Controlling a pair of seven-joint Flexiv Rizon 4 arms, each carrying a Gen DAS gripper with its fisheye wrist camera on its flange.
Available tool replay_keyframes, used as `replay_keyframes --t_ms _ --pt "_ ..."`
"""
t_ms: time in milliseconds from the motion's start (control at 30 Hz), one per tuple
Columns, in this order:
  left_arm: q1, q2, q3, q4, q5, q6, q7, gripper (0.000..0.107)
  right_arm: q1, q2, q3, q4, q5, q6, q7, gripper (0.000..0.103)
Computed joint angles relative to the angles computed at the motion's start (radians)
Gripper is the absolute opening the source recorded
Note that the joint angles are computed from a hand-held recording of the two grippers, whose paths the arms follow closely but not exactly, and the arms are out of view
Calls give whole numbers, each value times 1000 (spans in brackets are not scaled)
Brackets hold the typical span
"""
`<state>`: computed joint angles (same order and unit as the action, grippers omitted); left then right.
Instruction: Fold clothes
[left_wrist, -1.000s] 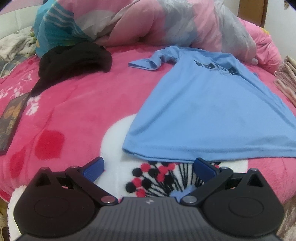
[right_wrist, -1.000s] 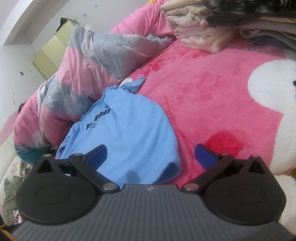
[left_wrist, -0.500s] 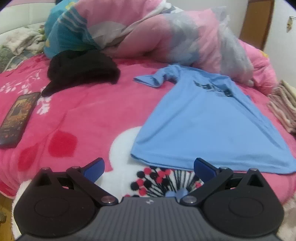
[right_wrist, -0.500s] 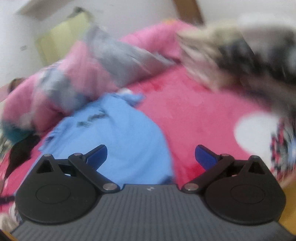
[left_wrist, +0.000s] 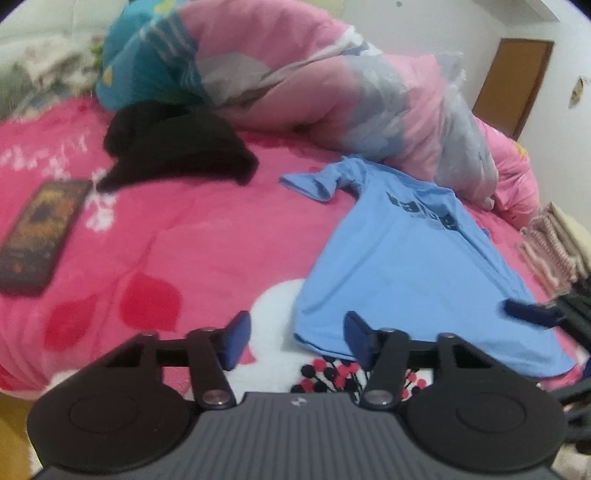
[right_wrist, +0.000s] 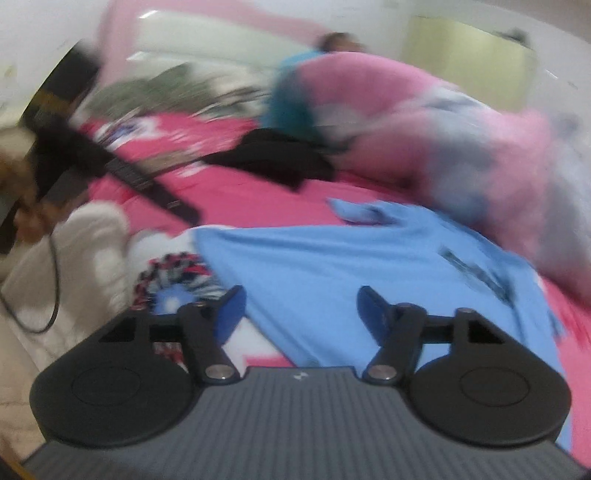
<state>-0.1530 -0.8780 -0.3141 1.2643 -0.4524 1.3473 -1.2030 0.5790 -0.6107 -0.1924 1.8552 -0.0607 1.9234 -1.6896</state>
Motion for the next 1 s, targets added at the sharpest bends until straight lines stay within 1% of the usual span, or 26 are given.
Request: replay_keyframes --t_ms 33,67,100,133,200,233,267,333,400,467,500,533,567,600,667,700,767,867,1000 --pt "25 -7 -37 -2 -22 -18 12 45 -36 -18 44 -29 -51 -17 -14 60" --pt "50 -17 -76 -7 -52 -41 21 39 -63 -32 78 -50 -94 -28 -28 58" --pt "65 -26 -99 -14 -78 -61 26 35 -85 -45 108 -69 -135 -38 -42 55" --pt "73 -35 -110 -22 -99 -74 30 34 -95 -60 122 -89 -165 -50 -54 50" --pt "74 -50 -110 -45 -125 -103 33 23 -98 -93 129 -133 -212 -73 -74 42" --pt "76 -57 -114 -54 -137 -115 40 20 -99 -107 134 -155 -227 -85 -77 36" --pt "79 -63 -119 -62 -150 -128 49 19 -101 -120 139 -177 -240 -99 -77 34" --pt "84 -76 -130 -81 -177 -157 65 19 -107 -144 151 -213 -268 -128 -79 25" --pt "84 -91 -133 -106 -203 -195 74 19 -85 -161 121 -230 -286 -147 -86 22" --pt "72 -108 -116 -142 -215 -233 68 19 -54 -172 78 -228 -289 -123 -96 20" --pt "66 -116 -107 -158 -218 -250 64 19 -53 -174 73 -231 -287 -121 -97 16" --pt "57 -124 -91 -178 -216 -269 53 19 -44 -173 63 -231 -278 -123 -91 10" --pt "48 -133 -75 -198 -212 -289 40 19 -22 -172 35 -228 -259 -121 -80 6" --pt "39 -142 -60 -219 -206 -309 26 14 4 -172 2 -224 -237 -117 -67 3" --pt "31 -145 -50 -227 -203 -322 17 4 10 -167 -4 -225 -209 -122 -38 2" --pt "30 -141 -50 -222 -204 -320 19 3 -12 -161 27 -226 -211 -128 -29 2" --pt "42 -119 -75 -180 -223 -287 51 3 -69 -146 104 -221 -231 -138 -21 1" --pt "54 -71 -83 -110 -236 -273 80 3 -121 -111 176 -183 -266 -140 -29 1" --pt "63 -3 -74 -21 -242 -274 109 2 -260 -74 355 -150 -323 -183 -39 1"
